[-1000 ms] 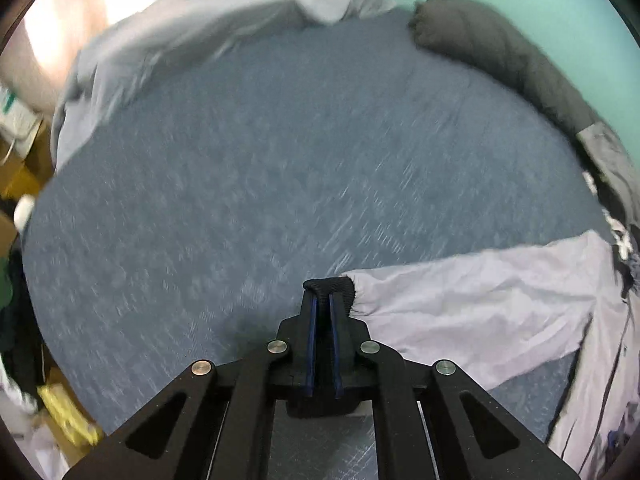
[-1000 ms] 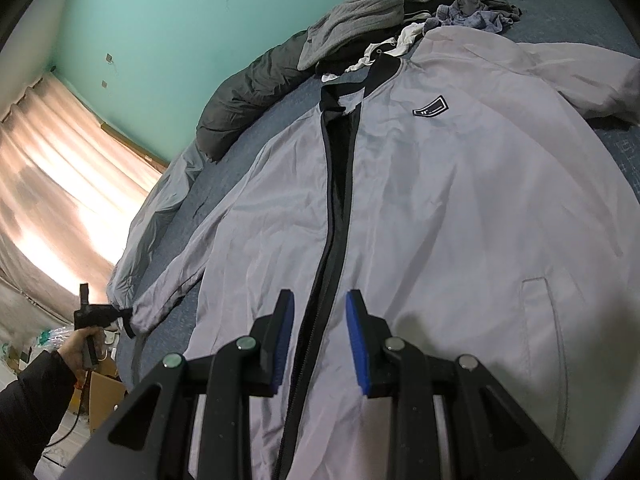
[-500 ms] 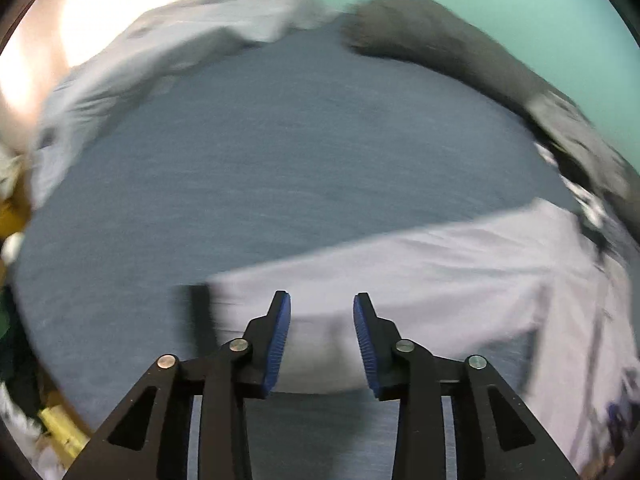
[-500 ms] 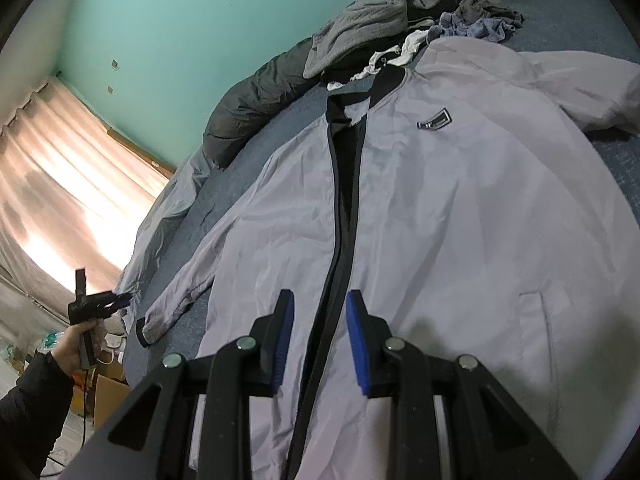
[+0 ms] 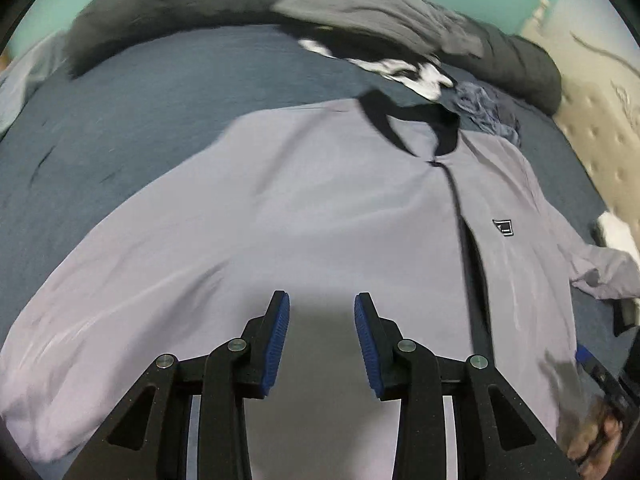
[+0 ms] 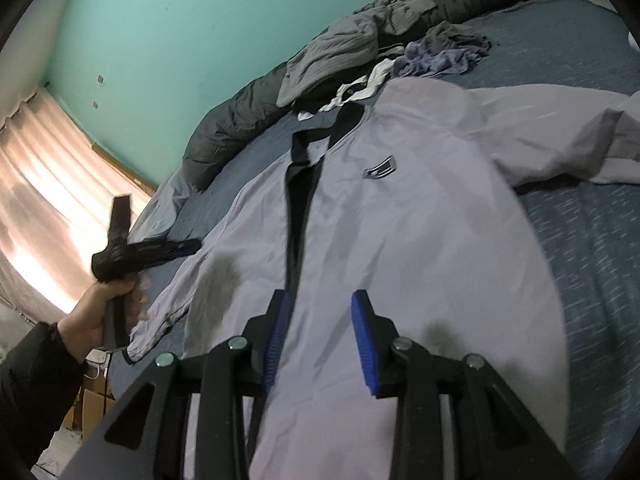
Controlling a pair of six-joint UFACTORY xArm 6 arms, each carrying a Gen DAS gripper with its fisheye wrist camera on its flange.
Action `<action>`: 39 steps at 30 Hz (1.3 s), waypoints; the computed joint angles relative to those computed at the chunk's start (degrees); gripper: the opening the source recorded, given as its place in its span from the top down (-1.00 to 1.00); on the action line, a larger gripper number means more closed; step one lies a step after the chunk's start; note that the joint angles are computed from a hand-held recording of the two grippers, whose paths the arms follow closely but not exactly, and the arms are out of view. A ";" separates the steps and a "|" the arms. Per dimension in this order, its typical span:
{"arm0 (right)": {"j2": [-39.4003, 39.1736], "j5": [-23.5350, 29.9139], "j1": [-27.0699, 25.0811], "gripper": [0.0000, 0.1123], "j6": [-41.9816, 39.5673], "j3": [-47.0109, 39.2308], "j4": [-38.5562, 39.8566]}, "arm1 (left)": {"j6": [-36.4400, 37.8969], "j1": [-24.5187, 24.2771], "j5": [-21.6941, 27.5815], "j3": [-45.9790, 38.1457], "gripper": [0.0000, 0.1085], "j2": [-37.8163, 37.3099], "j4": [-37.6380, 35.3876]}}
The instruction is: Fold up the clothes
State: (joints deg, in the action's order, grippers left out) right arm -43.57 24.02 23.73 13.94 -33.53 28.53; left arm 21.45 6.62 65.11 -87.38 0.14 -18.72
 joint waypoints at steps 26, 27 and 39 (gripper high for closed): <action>1.24 1.21 -5.83 0.41 -11.27 0.28 14.93 | -6.75 -11.19 -6.54 -10.97 0.32 13.26 -1.85; 1.18 1.15 -5.82 0.41 -11.18 0.28 14.82 | -7.28 -10.99 -6.10 -12.07 0.32 13.75 -2.24; 1.26 1.28 -6.43 0.41 -8.81 0.14 10.92 | -11.05 -12.73 -3.48 -17.35 0.25 20.03 -1.30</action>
